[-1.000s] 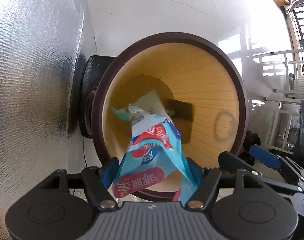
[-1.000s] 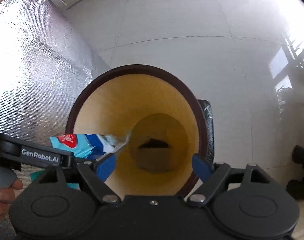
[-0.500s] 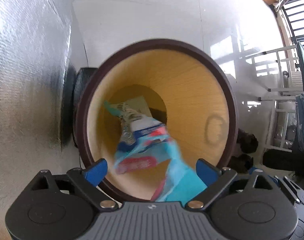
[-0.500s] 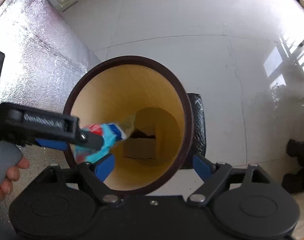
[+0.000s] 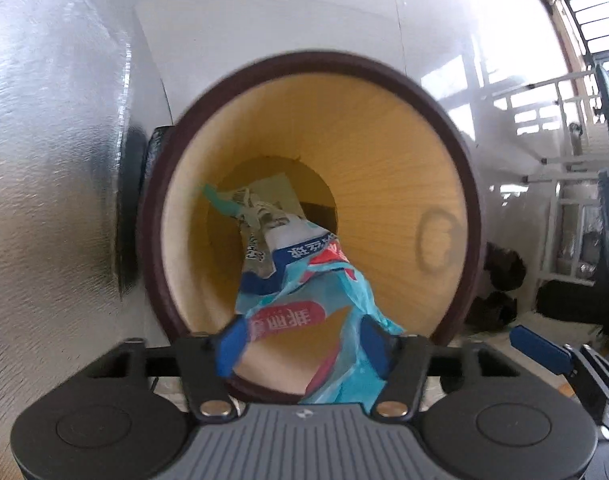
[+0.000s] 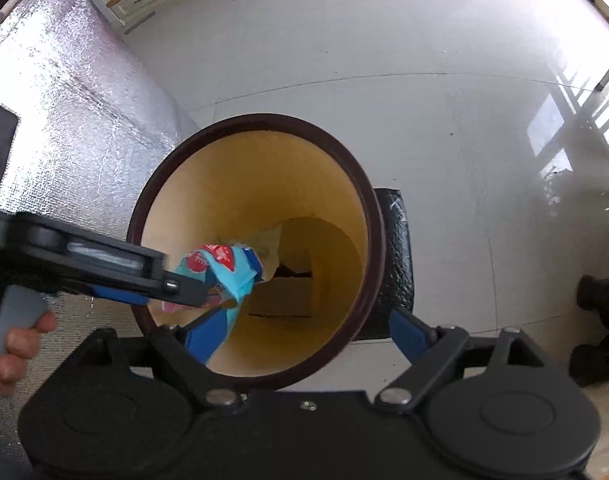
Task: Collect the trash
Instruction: 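Open the left tool to drop the snack bag into the wastebasket while the right tool drops the box, then move both tools back over the table toward the remaining trash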
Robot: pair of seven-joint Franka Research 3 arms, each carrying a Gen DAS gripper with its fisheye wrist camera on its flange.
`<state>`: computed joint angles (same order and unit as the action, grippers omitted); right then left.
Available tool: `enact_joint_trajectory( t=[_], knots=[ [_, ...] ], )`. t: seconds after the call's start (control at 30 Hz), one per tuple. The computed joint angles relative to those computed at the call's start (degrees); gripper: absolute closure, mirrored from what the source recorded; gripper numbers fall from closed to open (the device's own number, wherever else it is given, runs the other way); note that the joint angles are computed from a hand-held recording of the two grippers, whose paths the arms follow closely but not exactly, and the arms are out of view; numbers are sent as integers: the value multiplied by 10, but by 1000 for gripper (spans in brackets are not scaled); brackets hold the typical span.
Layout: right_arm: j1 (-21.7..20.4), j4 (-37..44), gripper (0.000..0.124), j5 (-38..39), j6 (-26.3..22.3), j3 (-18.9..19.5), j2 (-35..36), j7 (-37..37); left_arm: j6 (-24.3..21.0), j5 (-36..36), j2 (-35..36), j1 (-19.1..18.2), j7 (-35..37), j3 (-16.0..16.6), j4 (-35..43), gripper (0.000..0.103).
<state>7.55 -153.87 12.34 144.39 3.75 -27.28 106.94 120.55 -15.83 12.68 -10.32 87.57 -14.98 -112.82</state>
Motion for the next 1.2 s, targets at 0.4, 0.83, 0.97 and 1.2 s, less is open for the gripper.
enact_joint_trajectory(
  t=[0.4,0.83,0.97,1.2],
  knots=[
    [6,-17,40,16,8,-1,-22,-8,97,-7,21,-4,49,-16,18,103],
    [-4,-30,40,13,4,1,-48,13,42,51,-24,-3,78,-2,-1,75],
    [-14,-28,40,0,4,10,-54,30,46,70,-66,-7,75,7,-36,55],
    [-27,-26,25,-34,1,31,-77,70,65,80,-132,-13,64,22,-81,17]
  ],
)
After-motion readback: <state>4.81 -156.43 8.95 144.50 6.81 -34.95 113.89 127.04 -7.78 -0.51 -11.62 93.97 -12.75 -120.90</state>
